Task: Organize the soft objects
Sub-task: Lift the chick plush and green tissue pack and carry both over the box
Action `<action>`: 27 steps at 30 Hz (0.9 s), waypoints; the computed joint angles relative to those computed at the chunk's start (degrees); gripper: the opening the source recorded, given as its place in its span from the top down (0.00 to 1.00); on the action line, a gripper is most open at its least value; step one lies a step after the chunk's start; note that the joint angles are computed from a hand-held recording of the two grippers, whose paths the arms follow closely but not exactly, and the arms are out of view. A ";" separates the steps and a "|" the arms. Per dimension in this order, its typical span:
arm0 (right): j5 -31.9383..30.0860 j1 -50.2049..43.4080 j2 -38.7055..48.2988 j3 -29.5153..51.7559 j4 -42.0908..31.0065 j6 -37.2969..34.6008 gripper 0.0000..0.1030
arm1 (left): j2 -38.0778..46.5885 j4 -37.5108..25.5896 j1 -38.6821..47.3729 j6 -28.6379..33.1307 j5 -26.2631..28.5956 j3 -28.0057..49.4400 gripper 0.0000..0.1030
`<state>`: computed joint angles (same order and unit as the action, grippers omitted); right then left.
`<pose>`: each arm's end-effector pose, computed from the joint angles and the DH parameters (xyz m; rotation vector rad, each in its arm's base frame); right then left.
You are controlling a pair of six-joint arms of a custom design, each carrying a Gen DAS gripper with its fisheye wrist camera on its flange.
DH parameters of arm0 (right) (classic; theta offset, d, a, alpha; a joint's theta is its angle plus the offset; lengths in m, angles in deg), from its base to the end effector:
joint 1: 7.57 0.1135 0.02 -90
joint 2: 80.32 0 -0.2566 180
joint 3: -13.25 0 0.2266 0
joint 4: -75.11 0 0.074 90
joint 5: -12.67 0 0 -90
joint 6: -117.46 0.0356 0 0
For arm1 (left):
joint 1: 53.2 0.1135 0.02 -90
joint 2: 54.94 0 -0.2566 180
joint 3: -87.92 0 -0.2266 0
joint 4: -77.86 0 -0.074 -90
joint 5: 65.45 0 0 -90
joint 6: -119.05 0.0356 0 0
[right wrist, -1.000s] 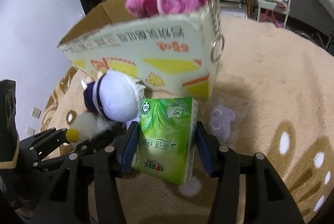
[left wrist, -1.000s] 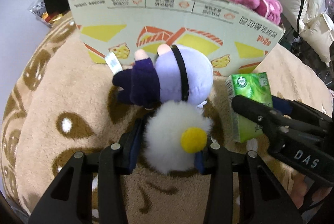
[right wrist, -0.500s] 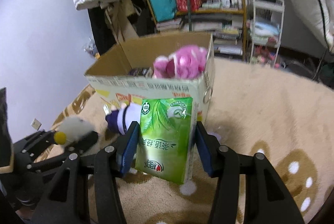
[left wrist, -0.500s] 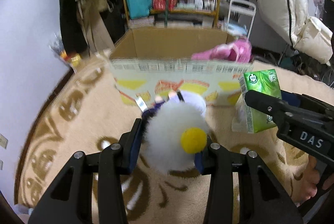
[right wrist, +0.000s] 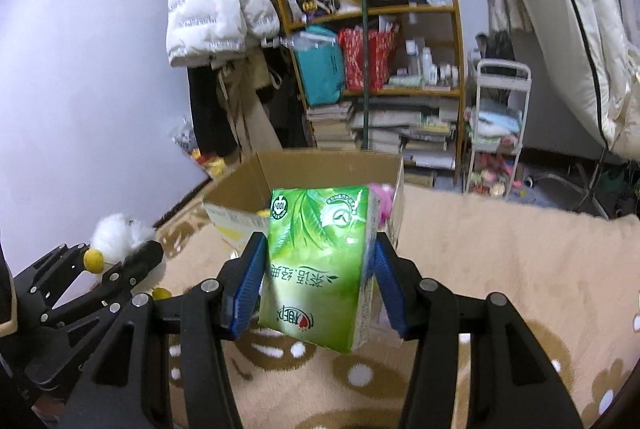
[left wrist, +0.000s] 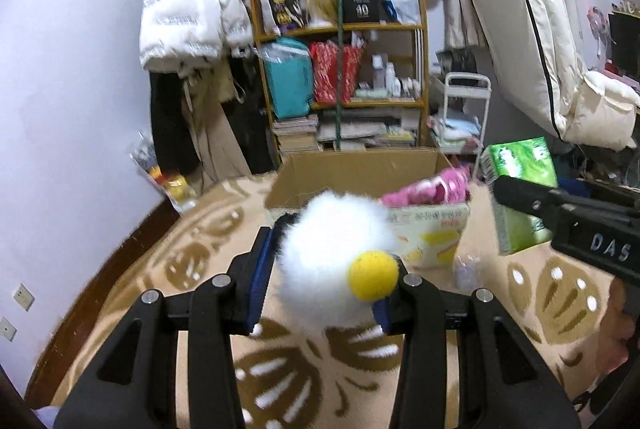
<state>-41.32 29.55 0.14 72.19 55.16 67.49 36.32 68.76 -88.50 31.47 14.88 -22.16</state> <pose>0.2242 0.1434 0.2154 0.3633 2.1055 0.0570 0.2734 -0.1863 0.2323 0.5815 2.0161 -0.1694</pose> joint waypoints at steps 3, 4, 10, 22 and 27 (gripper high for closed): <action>4.18 0.94 -1.41 0.45 0.52 -1.49 0.45 | -0.77 3.14 0.01 0.83 -0.96 -0.84 0.60; 5.27 1.12 -1.61 0.91 0.45 -2.27 0.45 | -0.68 3.63 0.17 0.90 -0.70 -0.71 0.60; 6.67 -0.64 -1.68 2.44 3.34 -9.08 0.45 | 1.52 6.14 0.69 0.99 -0.46 1.87 0.60; 2.64 -7.24 2.29 7.33 9.32 -18.70 0.45 | 8.63 9.23 0.81 3.14 -1.65 11.84 0.60; -0.62 -10.76 3.70 8.84 11.59 -21.13 0.45 | 11.76 12.47 0.12 6.34 -2.57 15.31 0.60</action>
